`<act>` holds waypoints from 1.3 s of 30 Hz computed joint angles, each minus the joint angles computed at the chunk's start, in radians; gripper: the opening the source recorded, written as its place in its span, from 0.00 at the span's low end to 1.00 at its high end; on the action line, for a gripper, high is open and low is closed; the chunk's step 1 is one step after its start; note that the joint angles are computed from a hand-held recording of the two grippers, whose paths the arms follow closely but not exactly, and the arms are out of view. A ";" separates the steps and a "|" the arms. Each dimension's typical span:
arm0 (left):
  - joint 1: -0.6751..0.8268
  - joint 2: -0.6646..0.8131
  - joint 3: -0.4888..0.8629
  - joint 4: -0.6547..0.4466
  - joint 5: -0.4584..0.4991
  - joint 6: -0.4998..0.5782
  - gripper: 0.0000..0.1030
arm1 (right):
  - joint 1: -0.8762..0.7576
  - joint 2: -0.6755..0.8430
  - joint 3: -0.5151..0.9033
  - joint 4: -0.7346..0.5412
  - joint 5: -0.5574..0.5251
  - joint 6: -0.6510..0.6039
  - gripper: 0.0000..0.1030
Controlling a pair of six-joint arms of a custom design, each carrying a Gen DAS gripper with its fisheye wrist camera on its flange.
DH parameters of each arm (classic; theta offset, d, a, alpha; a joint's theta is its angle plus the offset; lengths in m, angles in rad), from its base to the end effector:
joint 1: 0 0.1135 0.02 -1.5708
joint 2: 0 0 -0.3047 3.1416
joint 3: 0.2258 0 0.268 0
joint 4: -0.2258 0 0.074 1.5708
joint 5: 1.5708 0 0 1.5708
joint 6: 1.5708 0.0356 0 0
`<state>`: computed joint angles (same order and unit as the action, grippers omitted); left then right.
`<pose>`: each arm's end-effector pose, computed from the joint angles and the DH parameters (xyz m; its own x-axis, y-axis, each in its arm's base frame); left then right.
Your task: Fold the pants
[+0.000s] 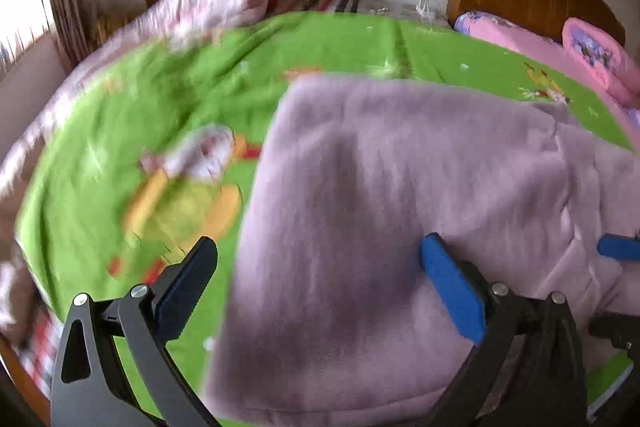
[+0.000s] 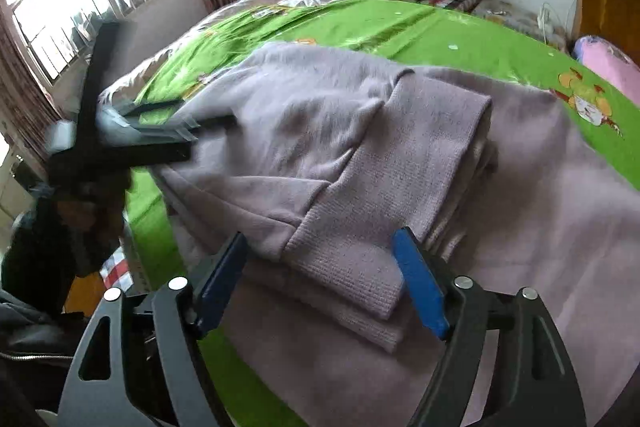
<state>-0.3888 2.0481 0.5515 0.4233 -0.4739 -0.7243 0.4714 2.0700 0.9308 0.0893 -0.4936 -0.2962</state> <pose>0.2741 -0.0948 0.0352 -0.6990 -0.3508 -0.6232 -0.4371 0.8993 -0.0159 0.3327 0.1885 0.0775 -0.5611 -0.5745 -0.5959 -0.8090 0.5330 0.2478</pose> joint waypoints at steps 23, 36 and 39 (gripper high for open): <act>-0.217 0.160 0.458 -0.297 -0.017 0.104 0.98 | -0.916 0.108 -0.061 0.030 -0.223 0.306 0.83; -0.187 0.200 0.402 -0.147 0.017 0.139 0.99 | -0.901 0.157 -0.083 0.239 -0.307 0.504 0.72; -0.187 0.202 0.402 -0.145 0.017 0.142 0.99 | -0.800 0.084 -0.097 0.183 -0.078 0.443 0.76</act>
<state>-0.5758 2.2502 0.9540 0.2783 -0.4572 -0.5826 -0.3288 2.1540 0.8340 0.2719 -0.5714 0.1463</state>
